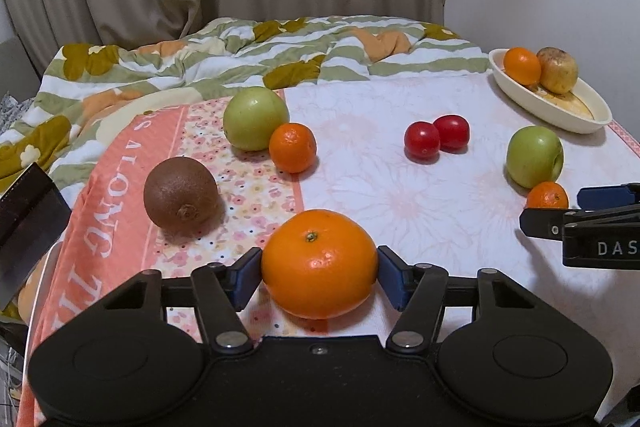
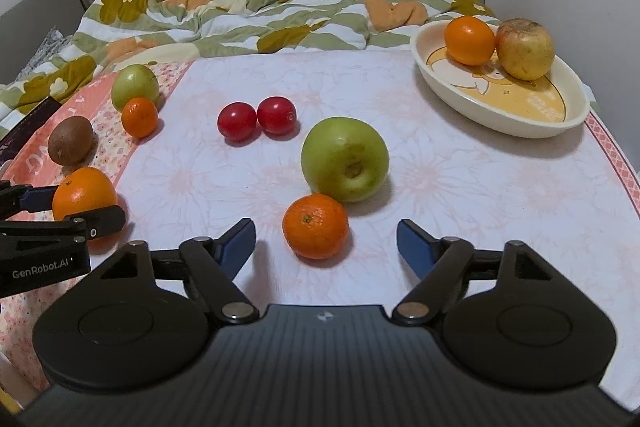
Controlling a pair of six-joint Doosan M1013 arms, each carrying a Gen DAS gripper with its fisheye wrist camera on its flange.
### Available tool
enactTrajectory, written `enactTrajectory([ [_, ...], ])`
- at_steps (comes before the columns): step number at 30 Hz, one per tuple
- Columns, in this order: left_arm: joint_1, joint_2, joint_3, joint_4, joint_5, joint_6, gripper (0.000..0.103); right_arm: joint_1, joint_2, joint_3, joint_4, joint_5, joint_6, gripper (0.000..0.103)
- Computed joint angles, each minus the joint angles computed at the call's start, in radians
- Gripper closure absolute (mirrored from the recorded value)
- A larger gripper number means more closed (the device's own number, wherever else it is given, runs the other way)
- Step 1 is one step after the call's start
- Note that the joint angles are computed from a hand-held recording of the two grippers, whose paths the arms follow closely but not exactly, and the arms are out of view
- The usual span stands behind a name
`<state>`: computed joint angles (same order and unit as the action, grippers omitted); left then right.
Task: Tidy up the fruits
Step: 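Grasp the small tangerine with the right tool while the left tool lifts its orange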
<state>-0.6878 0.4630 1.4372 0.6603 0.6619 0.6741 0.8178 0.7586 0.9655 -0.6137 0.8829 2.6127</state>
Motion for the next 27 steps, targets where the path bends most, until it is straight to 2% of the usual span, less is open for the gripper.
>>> enactTrajectory([
  [9, 0.002, -0.007, 0.006, -0.020, -0.003, 0.008, 0.038, 0.002, 0.016, -0.023, 0.012, 0.007, -0.024, 0.032],
  [13, 0.002, -0.014, 0.016, -0.018, -0.001, -0.003, 0.039, 0.003, 0.020, -0.031, 0.008, 0.013, -0.020, 0.051],
  [27, -0.007, -0.062, 0.051, 0.035, 0.010, -0.100, 0.039, 0.018, 0.006, -0.040, -0.021, 0.013, -0.025, 0.052],
])
